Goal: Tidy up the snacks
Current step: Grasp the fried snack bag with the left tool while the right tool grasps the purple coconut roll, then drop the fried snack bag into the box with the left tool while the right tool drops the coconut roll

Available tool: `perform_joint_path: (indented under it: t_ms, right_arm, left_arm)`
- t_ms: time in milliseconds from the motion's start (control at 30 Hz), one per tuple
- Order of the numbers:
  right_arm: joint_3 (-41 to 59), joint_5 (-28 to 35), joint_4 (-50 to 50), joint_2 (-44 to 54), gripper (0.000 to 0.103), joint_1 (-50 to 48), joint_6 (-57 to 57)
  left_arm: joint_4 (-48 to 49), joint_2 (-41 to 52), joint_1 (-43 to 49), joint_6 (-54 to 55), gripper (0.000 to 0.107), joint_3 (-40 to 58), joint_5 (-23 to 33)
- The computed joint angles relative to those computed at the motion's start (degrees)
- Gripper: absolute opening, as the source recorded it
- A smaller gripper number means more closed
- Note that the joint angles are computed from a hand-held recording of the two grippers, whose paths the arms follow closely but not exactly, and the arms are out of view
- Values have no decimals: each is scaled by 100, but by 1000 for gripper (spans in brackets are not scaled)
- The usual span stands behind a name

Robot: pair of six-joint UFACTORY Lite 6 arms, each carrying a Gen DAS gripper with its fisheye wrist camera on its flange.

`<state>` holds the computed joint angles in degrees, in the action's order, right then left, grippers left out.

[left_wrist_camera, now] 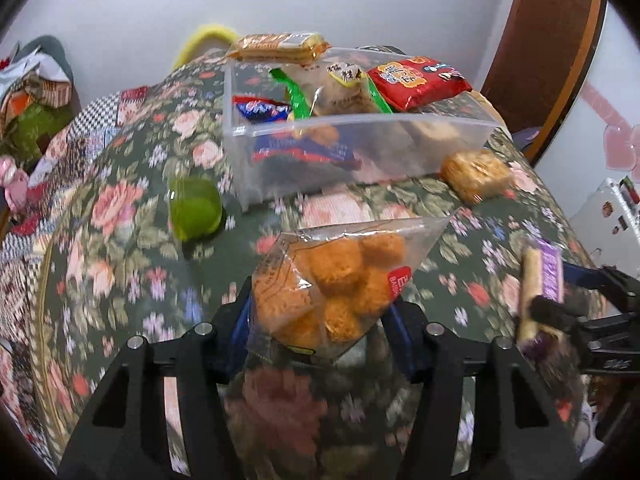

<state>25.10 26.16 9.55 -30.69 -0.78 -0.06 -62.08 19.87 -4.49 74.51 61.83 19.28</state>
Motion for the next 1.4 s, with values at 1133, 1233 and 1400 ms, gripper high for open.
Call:
perform_joint_path:
  t_ms: [1133,1233,1400]
  right_arm:
    - [688,-478,1566,450,42,-380,-2366]
    - [985,-440,1667,546,42,-413,-2478]
    - [1506,-586,1882,965,42,-407,-2703]
  left_arm:
    - [433,-736,164,-669,58,-109,231]
    - [655,-556,111,-957,58,278,198]
    - [1030,-111,69,-1477,58,1115,259]
